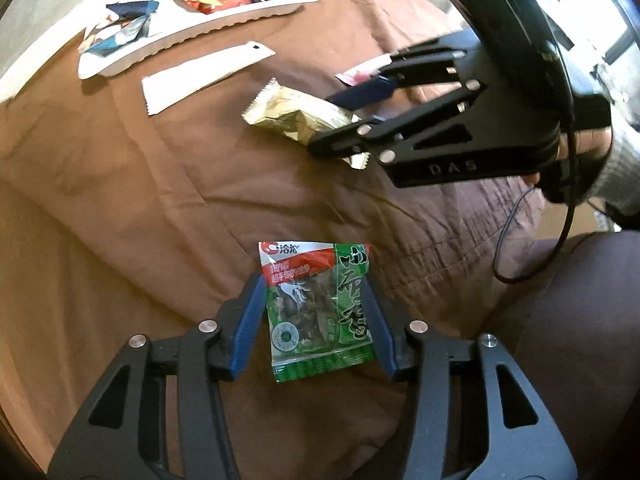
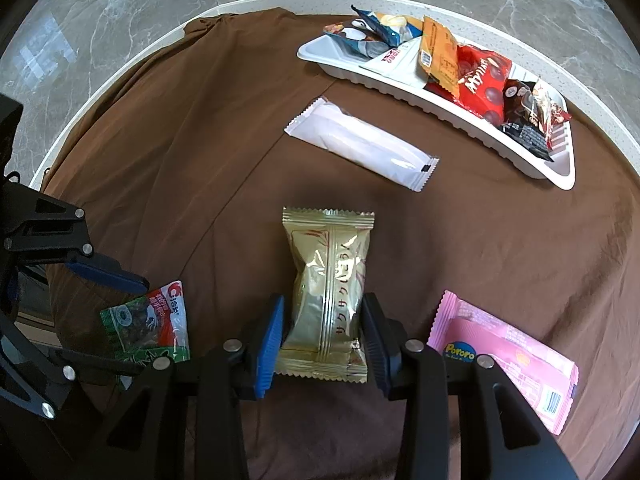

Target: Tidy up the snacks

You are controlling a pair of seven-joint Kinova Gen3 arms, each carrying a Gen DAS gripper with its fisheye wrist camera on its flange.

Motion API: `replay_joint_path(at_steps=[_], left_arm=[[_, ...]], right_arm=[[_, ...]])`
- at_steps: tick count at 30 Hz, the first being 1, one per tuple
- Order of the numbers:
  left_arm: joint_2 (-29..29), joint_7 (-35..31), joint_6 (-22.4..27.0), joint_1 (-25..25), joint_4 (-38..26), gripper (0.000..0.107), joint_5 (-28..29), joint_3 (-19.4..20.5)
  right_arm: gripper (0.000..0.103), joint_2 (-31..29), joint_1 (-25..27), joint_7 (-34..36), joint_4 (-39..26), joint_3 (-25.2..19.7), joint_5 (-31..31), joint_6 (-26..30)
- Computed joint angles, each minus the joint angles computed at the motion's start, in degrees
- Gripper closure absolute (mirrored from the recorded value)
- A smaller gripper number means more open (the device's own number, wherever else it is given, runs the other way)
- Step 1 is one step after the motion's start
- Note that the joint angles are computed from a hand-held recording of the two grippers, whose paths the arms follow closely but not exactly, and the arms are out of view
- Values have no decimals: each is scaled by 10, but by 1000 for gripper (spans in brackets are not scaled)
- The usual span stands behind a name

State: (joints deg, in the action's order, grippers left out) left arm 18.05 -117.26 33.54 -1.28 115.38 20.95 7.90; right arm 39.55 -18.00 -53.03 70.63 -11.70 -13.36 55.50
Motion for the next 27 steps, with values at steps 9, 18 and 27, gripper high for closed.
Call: replay_joint_path(at_steps=[9,18,27], left_arm=[[8,39,-10,28,-7,59,-35,-1],[15,2,-2,15,-12,58,-19,19],[23,29,-14,53,-14,53,-47,8]], right_arm=[[60,-2,-3,-2,5,0,2,-6],[55,0,-4,2,2,-1,2,-4],[53,3,-4,4,-1,-1,0,-2]])
